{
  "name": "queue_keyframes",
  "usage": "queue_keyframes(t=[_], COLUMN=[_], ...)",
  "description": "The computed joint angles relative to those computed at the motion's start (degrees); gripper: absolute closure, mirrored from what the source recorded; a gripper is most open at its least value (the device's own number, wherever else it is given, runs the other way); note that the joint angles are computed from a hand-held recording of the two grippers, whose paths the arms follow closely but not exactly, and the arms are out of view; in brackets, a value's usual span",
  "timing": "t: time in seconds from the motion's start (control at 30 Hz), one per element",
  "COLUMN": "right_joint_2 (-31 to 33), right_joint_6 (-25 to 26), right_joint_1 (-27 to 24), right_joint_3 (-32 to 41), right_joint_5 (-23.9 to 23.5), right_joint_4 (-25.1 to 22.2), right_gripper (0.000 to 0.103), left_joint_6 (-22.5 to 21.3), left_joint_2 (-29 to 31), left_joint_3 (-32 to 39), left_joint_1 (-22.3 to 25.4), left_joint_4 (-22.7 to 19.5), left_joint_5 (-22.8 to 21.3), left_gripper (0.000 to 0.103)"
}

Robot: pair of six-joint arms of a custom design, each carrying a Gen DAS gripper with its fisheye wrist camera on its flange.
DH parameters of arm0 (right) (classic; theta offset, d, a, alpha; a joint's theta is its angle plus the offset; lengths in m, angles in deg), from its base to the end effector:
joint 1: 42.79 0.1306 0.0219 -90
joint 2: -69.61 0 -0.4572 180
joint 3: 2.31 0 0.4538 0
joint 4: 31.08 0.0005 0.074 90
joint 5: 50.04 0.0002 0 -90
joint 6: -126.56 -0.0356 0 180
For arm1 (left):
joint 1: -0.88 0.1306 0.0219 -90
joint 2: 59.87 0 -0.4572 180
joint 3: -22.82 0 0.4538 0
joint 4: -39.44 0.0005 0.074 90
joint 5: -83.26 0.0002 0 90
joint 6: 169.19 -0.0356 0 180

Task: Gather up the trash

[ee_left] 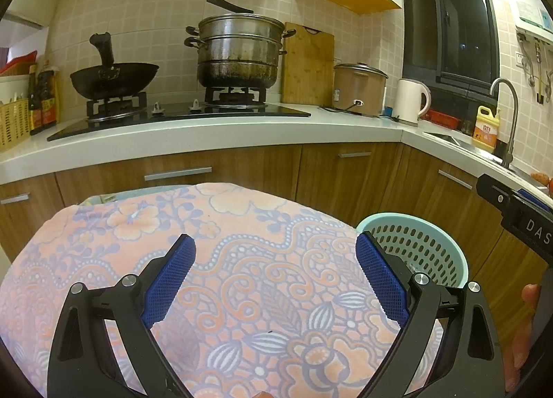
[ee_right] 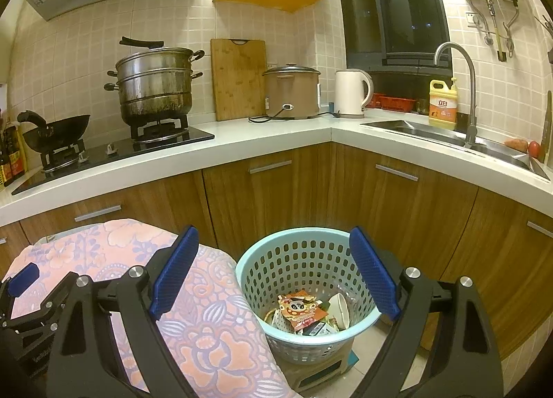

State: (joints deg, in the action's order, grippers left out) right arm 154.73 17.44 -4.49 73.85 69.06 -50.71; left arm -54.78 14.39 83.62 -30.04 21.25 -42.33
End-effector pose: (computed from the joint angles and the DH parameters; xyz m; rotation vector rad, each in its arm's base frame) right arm 0.4218 0.3105 0.4650 -0.0289 2.0038 0.1142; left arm 0.3765 -0.2019 0.4108 -0.2419 1.9974 0.0496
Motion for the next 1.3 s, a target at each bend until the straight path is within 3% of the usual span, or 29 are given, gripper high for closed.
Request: queue_keyframes(t=[1.3], right_joint_2=[-0.3], right_joint_6=[-0.6], right_joint_1=[-0.1], right_joint_3=[-0.3], right_joint_5=[0.9], right_joint_4=[-0.7], right_gripper=[0.018], left_joint_6=[0.9], left_joint_2=[0.4], left_joint_3=[0.0], left_joint_1=[0.1], left_joint_4=[0.4], left_joint_5=[0.5], left_gripper=[0.012])
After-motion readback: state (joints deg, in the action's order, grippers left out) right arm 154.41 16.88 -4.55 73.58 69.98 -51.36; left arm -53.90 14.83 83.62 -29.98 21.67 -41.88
